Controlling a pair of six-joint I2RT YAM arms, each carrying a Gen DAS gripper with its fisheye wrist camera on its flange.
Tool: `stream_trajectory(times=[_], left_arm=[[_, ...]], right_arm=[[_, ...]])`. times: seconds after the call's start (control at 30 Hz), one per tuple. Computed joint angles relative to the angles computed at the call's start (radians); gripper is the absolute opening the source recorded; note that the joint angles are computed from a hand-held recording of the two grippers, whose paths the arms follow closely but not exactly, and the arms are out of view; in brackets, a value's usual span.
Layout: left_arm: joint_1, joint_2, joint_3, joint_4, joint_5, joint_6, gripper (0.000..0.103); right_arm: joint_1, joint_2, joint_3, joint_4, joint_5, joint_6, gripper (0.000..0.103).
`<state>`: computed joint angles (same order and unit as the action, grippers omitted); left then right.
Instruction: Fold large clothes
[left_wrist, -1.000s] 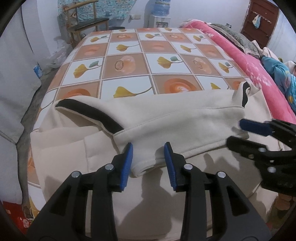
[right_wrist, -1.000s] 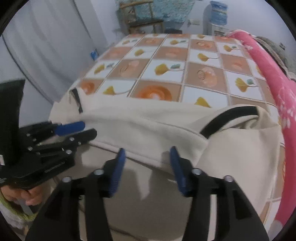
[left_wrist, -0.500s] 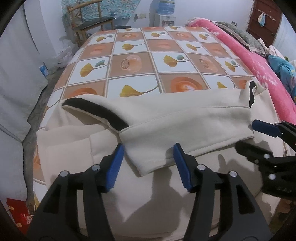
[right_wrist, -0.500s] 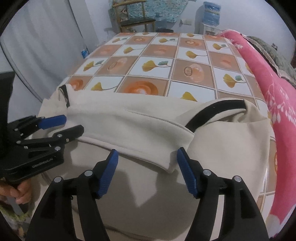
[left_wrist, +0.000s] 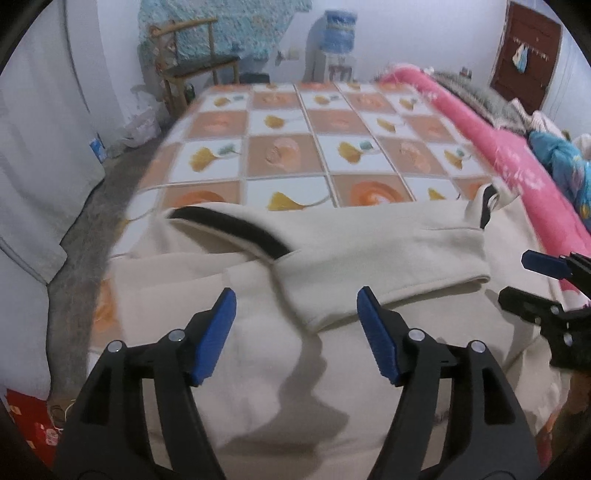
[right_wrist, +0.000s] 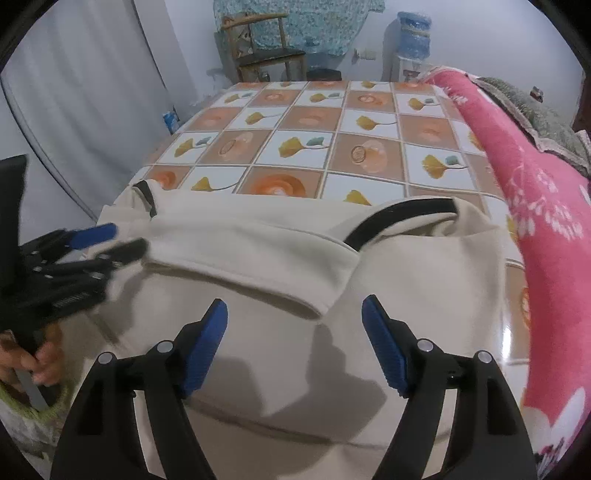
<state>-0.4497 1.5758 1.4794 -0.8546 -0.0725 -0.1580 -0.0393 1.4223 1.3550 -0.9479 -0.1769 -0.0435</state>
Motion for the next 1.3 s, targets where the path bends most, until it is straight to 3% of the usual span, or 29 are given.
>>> stream_trajectory(times=[0.3,0.43,0.5,0.67,1.1,1.2,1.3], left_arm=[[0.264,-0.399,-0.280,-0.062,0.125,0.069,0.066],[0.428,-0.534,-0.380,-0.128,0.267,0.126,0.065],[0.475,-0.569,-0.417,-0.143,0.313,0.138,0.058],[0.520,-0.567,-0.456,-0.131,0.404,0.153,0.044],[0.468,-0.408,-0.485,0.004,0.397,0.135,0.044],[0.491,-0.415,-0.475,-0.010,0.460,0.144,0.044],[0.530,-0.472,-0.471,-0.040,0.606,0.196,0.044]], right_arm=[[-0.103,-0.125,-0.088,-0.064,-0.028,-0.044,0.074],[-0.155,-0.193,-0.145,-0.099,-0.079,-0.066,0.074],[-0.166,-0.226,-0.177,-0.115,-0.095,-0.073,0.074],[-0.166,-0.272,-0.244,-0.126,-0.100,-0.070,0.074],[-0.142,-0.293,-0.271,-0.122,-0.086,-0.053,0.074],[-0.141,-0.289,-0.269,-0.121,-0.088,-0.046,0.074],[-0.142,-0.291,-0.270,-0.124,-0.081,-0.046,0.074]])
